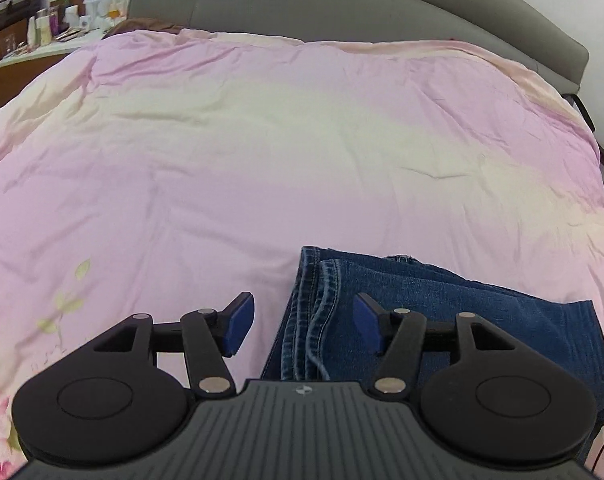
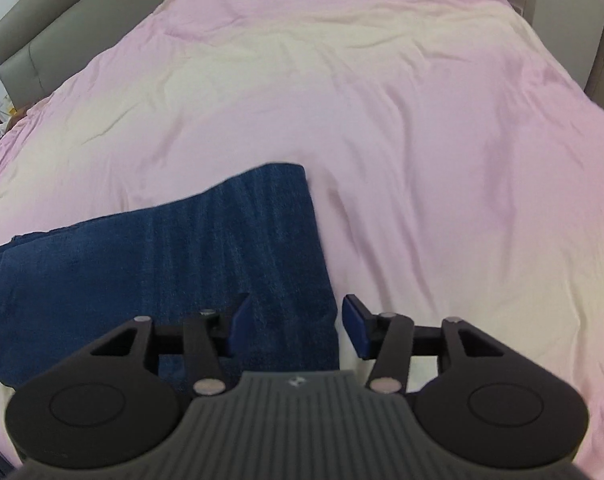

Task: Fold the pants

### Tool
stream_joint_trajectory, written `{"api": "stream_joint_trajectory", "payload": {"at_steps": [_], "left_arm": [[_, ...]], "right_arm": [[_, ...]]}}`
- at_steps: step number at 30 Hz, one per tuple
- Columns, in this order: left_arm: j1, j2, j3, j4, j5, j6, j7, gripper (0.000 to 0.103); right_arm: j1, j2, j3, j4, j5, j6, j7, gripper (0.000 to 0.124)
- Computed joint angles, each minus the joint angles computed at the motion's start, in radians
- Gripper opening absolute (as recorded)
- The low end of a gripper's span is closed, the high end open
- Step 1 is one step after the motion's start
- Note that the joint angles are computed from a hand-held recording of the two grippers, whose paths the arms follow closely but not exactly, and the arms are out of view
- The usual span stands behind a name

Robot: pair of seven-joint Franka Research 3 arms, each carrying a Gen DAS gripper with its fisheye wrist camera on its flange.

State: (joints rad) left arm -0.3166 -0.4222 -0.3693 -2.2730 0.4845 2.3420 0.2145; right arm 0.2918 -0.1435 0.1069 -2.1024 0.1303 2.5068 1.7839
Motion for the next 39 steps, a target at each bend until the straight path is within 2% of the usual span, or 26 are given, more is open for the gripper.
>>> {"api": "stream_joint_trajectory", "payload": {"at_steps": [4, 5, 6, 7, 8, 11, 14, 18, 19, 20, 21, 23, 24, 26, 28, 29, 30, 33, 35, 36, 39], "left_arm": [[0.025, 0.097, -0.016, 0.038, 0.084, 0.029, 0.011, 0.067], [0.022, 0.121, -0.013, 0.053, 0.092, 0.024, 0.026, 0.053], [0.011, 0.139, -0.005, 0.063, 0.082, 0.019, 0.054, 0.025], [0.008, 0.15, -0.007, 0.071, 0.095, 0.014, 0.055, 0.011], [0.012, 0.161, -0.029, 0.09, 0.143, -0.027, 0.022, 0.009], [0.003, 0.141, -0.066, 0.104, 0.268, -0.066, -0.078, 0.008], [-0.009, 0.145, -0.074, 0.148, 0.341, -0.116, -0.075, 0.007], [-0.026, 0.256, -0.041, 0.243, 0.312, -0.194, 0.007, 0.007], [-0.033, 0.284, -0.028, 0.258, 0.292, -0.202, 0.029, 0.007], [-0.04, 0.309, -0.018, 0.27, 0.278, -0.213, 0.046, 0.007], [-0.048, 0.325, -0.008, 0.271, 0.258, -0.219, 0.057, 0.007], [-0.064, 0.337, 0.003, 0.259, 0.251, -0.222, 0.057, 0.007], [-0.07, 0.339, 0.007, 0.252, 0.252, -0.224, 0.053, 0.007], [-0.08, 0.338, 0.013, 0.237, 0.238, -0.229, 0.053, 0.006], [-0.084, 0.332, 0.019, 0.223, 0.218, -0.234, 0.05, 0.003], [-0.087, 0.349, 0.019, 0.246, 0.192, -0.289, 0.055, 0.0], [-0.087, 0.348, 0.025, 0.245, 0.163, -0.305, 0.054, 0.0], [-0.086, 0.27, 0.03, 0.18, 0.138, -0.277, -0.007, 0.003], [-0.089, 0.213, 0.009, 0.153, 0.167, -0.281, -0.038, 0.006], [-0.093, 0.189, -0.007, 0.153, 0.181, -0.297, -0.049, 0.008], [-0.112, 0.142, -0.035, 0.16, 0.168, -0.287, -0.06, 0.008]], "right_arm": [[0.004, 0.017, 0.002, 0.026, -0.011, 0.018, -0.015, 0.047], [0.006, 0.016, 0.002, 0.023, -0.009, 0.022, -0.022, 0.047], [0.007, 0.019, 0.001, 0.022, -0.006, 0.025, -0.03, 0.047], [0.009, 0.023, 0.003, 0.024, -0.009, 0.026, -0.032, 0.047], [0.01, 0.026, 0.005, 0.025, -0.015, 0.024, -0.034, 0.047], [0.012, 0.038, 0.006, 0.025, -0.045, 0.028, -0.049, 0.047], [0.013, 0.046, 0.001, 0.03, -0.049, 0.039, -0.079, 0.047], [0.029, 0.08, -0.004, 0.076, 0.027, 0.067, -0.18, 0.044], [0.032, 0.101, 0.0, 0.098, 0.018, 0.07, -0.189, 0.033], [0.035, 0.119, 0.002, 0.116, 0.005, 0.075, -0.186, 0.028], [0.038, 0.144, 0.003, 0.14, -0.011, 0.072, -0.174, 0.022], [0.043, 0.193, -0.003, 0.181, -0.032, 0.065, -0.143, 0.022], [0.048, 0.217, -0.011, 0.197, -0.084, 0.063, -0.088, 0.022], [0.049, 0.264, -0.028, 0.228, -0.111, 0.048, -0.032, 0.015], [0.031, 0.312, -0.035, 0.264, -0.034, -0.007, -0.028, 0.008], [0.021, 0.325, -0.036, 0.27, 0.014, -0.026, -0.025, 0.006], [0.018, 0.332, -0.039, 0.273, 0.032, -0.036, -0.019, 0.005], [0.049, 0.326, -0.056, 0.309, -0.091, -0.098, 0.004, 0.003], [0.064, 0.276, -0.062, 0.274, -0.185, -0.092, 0.018, 0.01], [0.06, 0.235, -0.056, 0.234, -0.186, -0.07, -0.006, 0.012], [0.038, 0.103, -0.035, 0.108, -0.048, -0.032, -0.143, 0.013]]}}
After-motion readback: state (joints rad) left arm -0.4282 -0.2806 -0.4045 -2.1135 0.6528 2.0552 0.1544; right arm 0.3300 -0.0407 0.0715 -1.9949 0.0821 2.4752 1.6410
